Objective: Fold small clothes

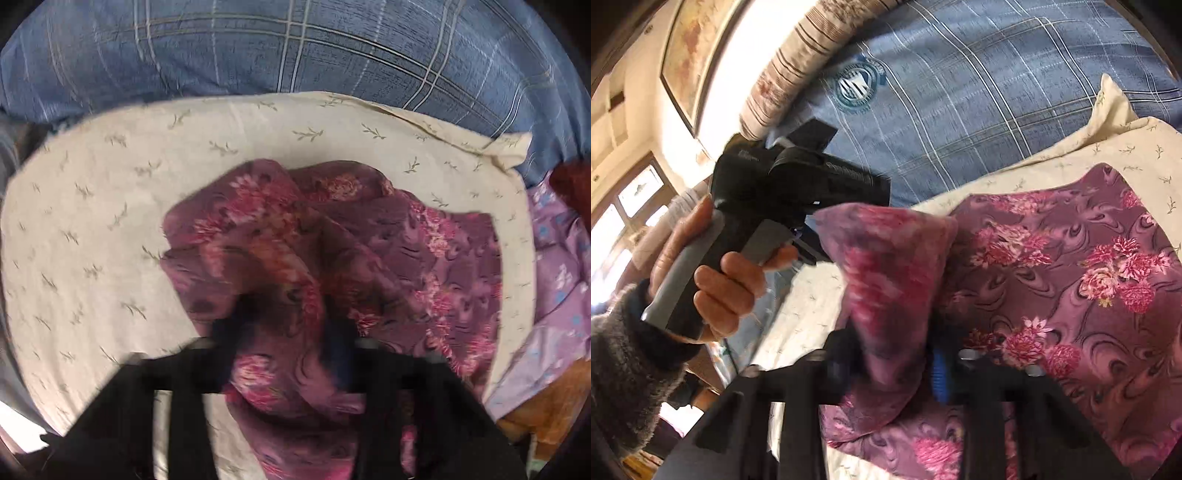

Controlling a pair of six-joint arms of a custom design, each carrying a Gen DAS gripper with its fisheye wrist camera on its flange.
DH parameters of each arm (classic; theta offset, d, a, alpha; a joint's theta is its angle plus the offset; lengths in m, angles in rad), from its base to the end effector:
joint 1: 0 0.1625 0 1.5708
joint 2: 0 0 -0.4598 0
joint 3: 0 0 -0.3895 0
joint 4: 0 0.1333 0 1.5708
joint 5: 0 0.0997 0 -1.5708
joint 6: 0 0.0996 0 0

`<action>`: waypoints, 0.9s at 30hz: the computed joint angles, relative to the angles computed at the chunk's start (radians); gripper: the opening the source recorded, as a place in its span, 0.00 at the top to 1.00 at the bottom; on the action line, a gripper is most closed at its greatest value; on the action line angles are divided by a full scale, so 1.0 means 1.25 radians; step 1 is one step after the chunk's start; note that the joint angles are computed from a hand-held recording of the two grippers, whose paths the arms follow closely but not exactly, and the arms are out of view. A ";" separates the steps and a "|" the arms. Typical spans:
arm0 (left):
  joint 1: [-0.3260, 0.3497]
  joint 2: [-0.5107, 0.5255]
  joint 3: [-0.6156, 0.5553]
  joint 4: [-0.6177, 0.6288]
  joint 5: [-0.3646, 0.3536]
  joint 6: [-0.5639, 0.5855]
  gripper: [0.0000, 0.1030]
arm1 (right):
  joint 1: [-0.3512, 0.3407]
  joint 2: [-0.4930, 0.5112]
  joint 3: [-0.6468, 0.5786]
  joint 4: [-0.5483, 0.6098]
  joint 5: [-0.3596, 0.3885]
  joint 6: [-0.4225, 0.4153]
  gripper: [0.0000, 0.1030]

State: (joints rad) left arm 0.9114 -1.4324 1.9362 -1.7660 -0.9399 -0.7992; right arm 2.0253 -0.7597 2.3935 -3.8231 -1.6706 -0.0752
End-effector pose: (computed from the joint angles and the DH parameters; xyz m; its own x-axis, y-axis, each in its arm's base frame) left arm -0.1393 -0.4932 0.3230 -0.7869 -0.0961 -0.6096 0.0282 0.9812 -0.1911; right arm 0.3073 -0.3479 0.0675 -0.8899 -0.4388 0.1245 -0.4257 0.7010 -0.5721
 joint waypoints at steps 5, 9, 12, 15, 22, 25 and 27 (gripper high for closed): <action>-0.076 -0.063 0.063 -0.110 -0.047 0.008 0.93 | -0.050 -0.050 0.049 -0.002 0.137 0.057 0.79; -0.179 -0.061 0.102 -0.200 -0.096 0.083 0.93 | -0.068 -0.099 0.158 -0.117 0.171 0.055 0.79; -0.190 -0.018 0.137 -0.279 -0.132 0.113 0.93 | -0.111 -0.084 0.229 -0.208 0.131 0.073 0.79; -0.149 0.026 0.147 -0.332 -0.199 0.102 0.93 | -0.214 -0.026 0.285 -0.257 0.144 0.129 0.79; -0.148 -0.123 0.205 -0.431 -0.229 0.053 0.34 | -0.211 -0.107 0.347 -0.304 0.128 0.084 0.67; -0.182 -0.214 0.238 -0.376 -0.117 -0.002 0.19 | -0.215 -0.159 0.353 -0.320 0.131 0.086 0.59; -0.176 -0.250 0.256 -0.353 -0.117 -0.022 0.19 | -0.201 -0.220 0.338 -0.277 0.116 0.085 0.59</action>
